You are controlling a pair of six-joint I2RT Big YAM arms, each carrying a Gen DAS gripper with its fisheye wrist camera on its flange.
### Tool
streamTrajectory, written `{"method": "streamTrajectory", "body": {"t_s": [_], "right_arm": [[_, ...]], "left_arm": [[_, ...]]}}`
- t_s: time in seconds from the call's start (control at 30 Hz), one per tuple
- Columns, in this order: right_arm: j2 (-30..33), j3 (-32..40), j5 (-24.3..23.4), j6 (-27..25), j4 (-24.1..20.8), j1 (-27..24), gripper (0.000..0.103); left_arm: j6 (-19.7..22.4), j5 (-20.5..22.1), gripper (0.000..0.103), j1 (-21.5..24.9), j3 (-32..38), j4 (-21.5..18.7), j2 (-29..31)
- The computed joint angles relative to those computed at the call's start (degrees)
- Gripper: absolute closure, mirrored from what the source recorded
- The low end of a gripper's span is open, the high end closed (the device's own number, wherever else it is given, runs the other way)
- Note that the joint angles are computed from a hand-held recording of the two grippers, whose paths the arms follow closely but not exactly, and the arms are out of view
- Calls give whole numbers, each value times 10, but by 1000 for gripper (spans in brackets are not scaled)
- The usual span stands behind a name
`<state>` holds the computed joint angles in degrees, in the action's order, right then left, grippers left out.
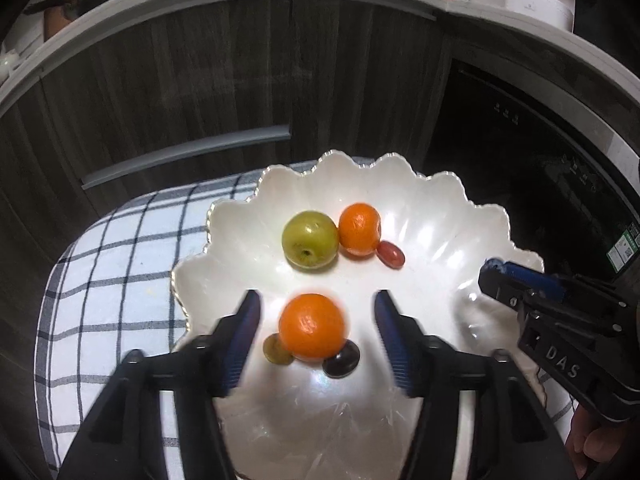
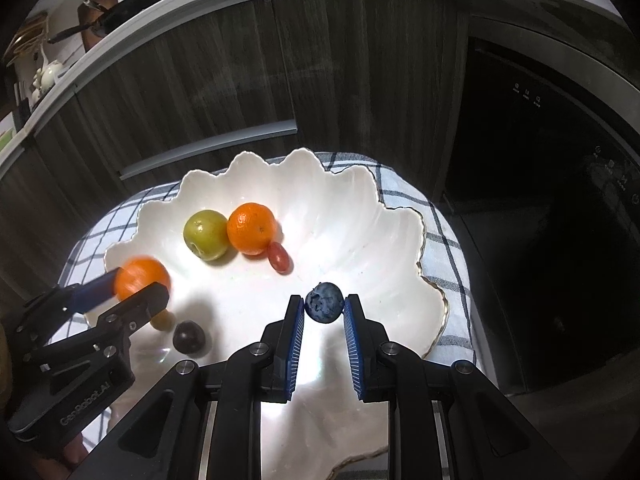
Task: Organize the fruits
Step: 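Open both tools over the bowl to drop the mandarin and blueberry, then withdraw both open tools from the bowl toward the brown and red fruits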
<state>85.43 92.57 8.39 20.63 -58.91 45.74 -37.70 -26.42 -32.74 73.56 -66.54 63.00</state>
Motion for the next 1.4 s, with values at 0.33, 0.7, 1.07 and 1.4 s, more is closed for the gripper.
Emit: {"method": "streamTrajectory", "body": {"t_s": [0.33,0.7,1.07,1.4], "right_arm": [[-12,-2,25,9,1,8,39],[-36,-4,63,43,-16,27,29],[-61,-6,103,99,-33,66,29],[-77,-6,157,165,-61,113,29]], "left_arm": [[-13,-28,31,-10,6,-23,-9],[-40,-67,22,-39,17,-67,-35],[-40,-102,22,-70,27,-110,-74],[-7,-96,22,-103,14,-143,-119]]}}
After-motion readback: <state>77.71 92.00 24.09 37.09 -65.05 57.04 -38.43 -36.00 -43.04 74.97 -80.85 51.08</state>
